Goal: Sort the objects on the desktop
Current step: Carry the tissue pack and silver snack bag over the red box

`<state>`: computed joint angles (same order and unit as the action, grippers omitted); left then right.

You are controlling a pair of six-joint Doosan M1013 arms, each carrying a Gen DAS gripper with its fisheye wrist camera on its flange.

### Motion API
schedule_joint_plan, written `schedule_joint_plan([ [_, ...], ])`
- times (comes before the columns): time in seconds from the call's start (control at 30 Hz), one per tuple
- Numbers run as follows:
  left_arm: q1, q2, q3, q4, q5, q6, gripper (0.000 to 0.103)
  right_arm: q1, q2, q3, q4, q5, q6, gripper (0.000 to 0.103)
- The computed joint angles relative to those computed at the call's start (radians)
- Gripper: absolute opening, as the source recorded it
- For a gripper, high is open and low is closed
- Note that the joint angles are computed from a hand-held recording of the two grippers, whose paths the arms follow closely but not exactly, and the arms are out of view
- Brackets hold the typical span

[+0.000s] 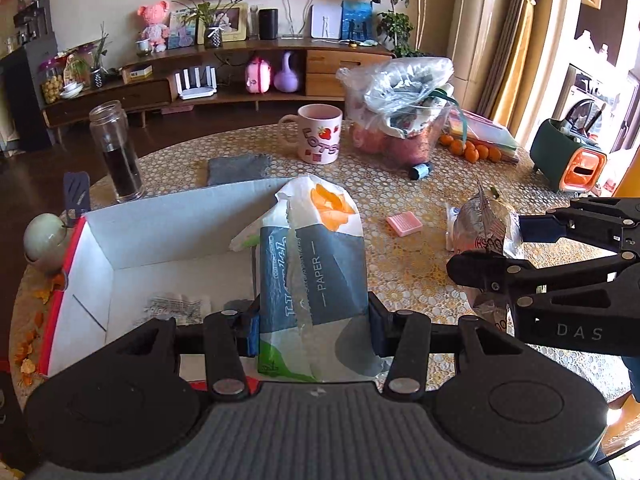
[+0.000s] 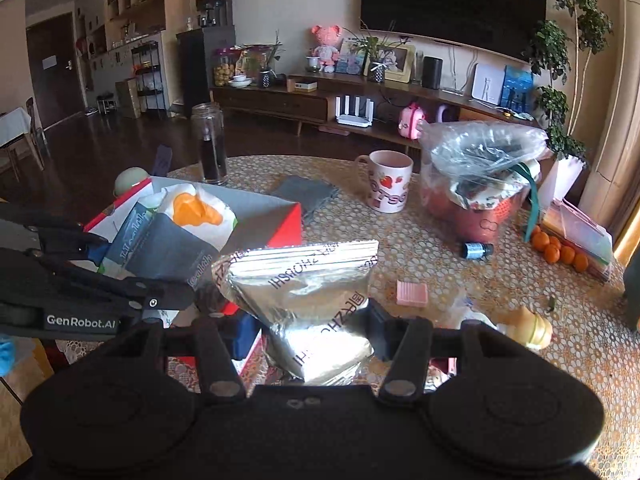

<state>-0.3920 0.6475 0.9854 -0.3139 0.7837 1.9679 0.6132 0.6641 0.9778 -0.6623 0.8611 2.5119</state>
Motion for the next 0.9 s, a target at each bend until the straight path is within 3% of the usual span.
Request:
schedule_joint_plan([
  [0.5,0.073,0.037,-0.069,0.060,0.021,-0.040,0.047,0.004,0.180,-0.326,0.127,0.072,-0.227,0.054],
  [0.9,0.090,0.123,-0.189,0.162,0.088,-0.077,0.047,-0.011,0.320,-0.572,0.236,0.156,-0.337,0.054],
])
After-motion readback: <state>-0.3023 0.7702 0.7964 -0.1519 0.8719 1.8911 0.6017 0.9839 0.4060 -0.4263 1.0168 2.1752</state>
